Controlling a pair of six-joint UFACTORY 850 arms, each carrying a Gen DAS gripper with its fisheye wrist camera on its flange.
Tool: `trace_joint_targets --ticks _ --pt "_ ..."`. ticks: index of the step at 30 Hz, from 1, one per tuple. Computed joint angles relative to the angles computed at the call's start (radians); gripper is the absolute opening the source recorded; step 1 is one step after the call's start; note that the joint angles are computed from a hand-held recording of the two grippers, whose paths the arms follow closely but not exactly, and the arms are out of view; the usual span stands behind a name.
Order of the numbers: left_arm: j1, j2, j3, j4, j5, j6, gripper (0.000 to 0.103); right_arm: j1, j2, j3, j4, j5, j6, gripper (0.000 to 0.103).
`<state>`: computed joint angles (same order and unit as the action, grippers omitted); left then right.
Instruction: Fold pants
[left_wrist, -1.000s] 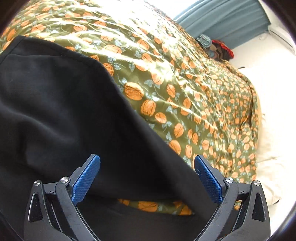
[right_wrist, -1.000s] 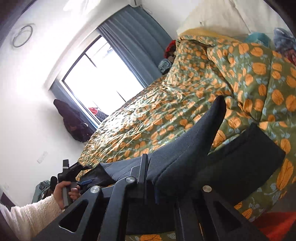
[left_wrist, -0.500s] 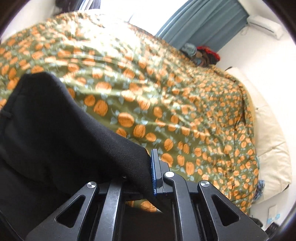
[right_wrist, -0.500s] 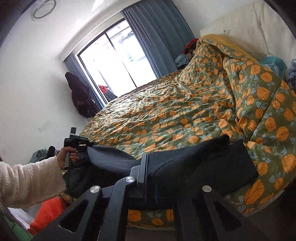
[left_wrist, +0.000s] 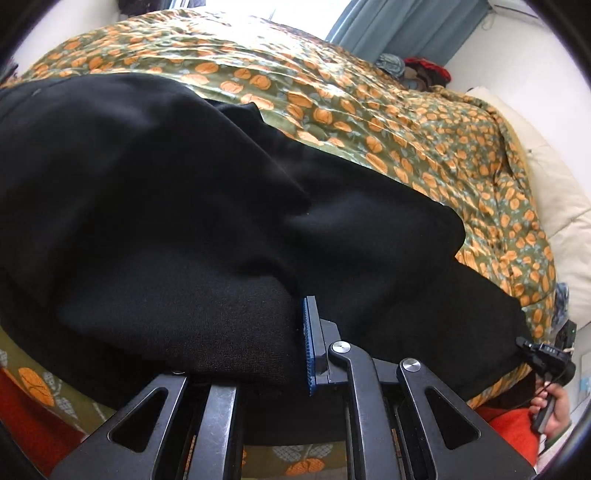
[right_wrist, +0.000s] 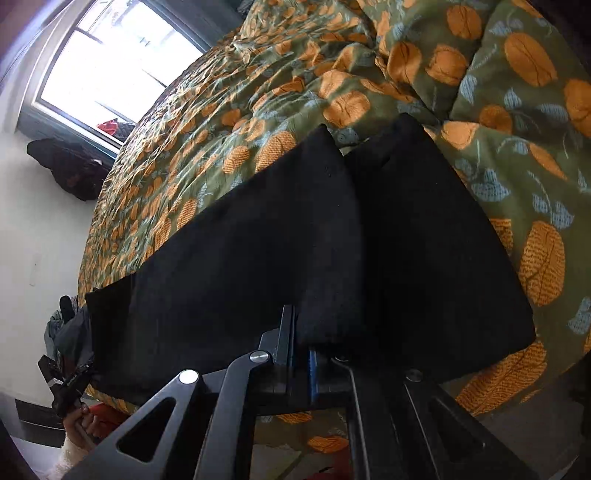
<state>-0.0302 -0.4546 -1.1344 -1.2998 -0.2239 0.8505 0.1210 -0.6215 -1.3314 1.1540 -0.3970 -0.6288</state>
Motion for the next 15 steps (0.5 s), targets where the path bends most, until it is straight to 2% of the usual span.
trace_joint_targets --ticks 1,2,4,6,8,9,11,15 --pt "-0.001 -0.003 -0.007 0.021 -0.005 -0.012 0.008 -0.005 0.014 0.02 0.075 0.014 -0.077 0.023" --pt "-0.005 -0.001 -0.008 0.047 -0.001 -0.028 0.008 -0.015 0.022 0.038 0.152 -0.004 -0.143 0.045" --pt "-0.006 0.003 -0.004 0.052 0.003 -0.032 0.008 -0.042 0.031 0.07 0.322 -0.064 -0.27 0.049" --pt "-0.007 0.0 -0.002 0.031 -0.002 -0.02 0.008 -0.057 0.049 0.103 0.442 -0.071 -0.338 0.049" --pt "-0.008 0.005 0.008 0.007 -0.002 0.009 0.008 -0.069 0.053 0.123 0.533 -0.087 -0.384 0.047" --pt "-0.009 0.009 0.013 -0.002 0.001 0.02 0.008 -0.073 0.055 0.129 0.547 -0.082 -0.384 0.042" --pt "-0.009 0.017 0.019 -0.024 -0.009 0.043 0.008 -0.067 0.066 0.135 0.533 -0.019 -0.356 0.005" --pt "-0.03 0.051 0.03 -0.01 0.001 0.067 0.008 -0.03 0.123 0.156 0.513 0.131 -0.386 0.005"
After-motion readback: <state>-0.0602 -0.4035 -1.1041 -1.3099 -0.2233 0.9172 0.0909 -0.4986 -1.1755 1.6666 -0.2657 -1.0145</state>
